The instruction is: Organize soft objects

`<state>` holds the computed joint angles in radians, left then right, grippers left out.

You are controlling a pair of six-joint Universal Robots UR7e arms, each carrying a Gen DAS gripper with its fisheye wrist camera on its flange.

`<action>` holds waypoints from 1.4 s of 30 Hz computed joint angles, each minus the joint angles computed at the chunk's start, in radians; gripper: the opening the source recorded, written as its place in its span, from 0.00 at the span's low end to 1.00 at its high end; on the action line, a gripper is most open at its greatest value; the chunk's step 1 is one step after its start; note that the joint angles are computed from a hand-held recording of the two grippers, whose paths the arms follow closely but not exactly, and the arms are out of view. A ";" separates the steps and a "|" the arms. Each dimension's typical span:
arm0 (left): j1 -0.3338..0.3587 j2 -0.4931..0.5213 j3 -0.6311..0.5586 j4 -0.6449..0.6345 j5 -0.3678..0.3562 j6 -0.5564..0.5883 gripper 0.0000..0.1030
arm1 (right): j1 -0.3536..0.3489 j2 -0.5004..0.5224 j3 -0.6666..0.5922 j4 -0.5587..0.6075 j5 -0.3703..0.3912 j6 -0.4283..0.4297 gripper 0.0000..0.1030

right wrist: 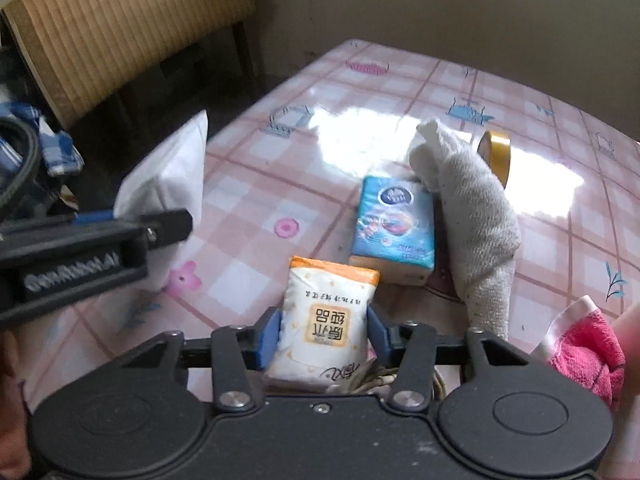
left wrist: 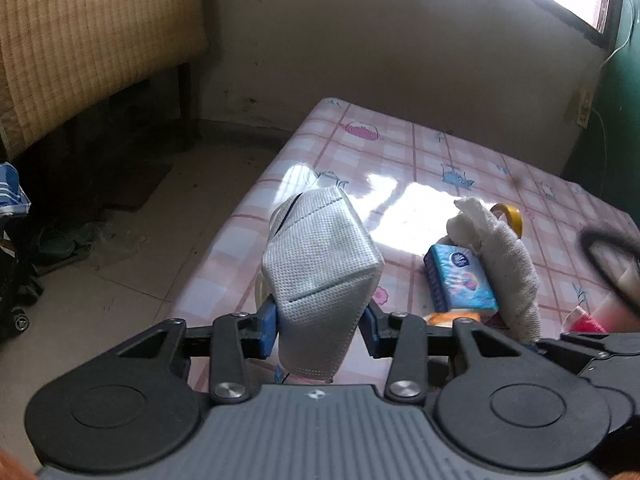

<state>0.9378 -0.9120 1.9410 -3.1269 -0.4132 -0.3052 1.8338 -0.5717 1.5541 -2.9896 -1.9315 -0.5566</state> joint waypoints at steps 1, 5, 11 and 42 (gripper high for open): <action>-0.005 0.004 -0.002 0.001 0.005 -0.001 0.41 | 0.000 -0.014 0.013 -0.015 0.010 0.002 0.54; -0.031 0.004 0.002 -0.001 0.025 -0.016 0.41 | 0.004 -0.069 0.061 -0.096 0.062 0.008 0.52; -0.064 0.014 -0.007 -0.013 0.031 -0.005 0.41 | 0.011 -0.135 0.090 -0.136 0.071 -0.004 0.52; -0.154 0.071 -0.054 -0.006 0.054 0.014 0.41 | -0.042 -0.343 0.238 -0.211 0.048 0.005 0.52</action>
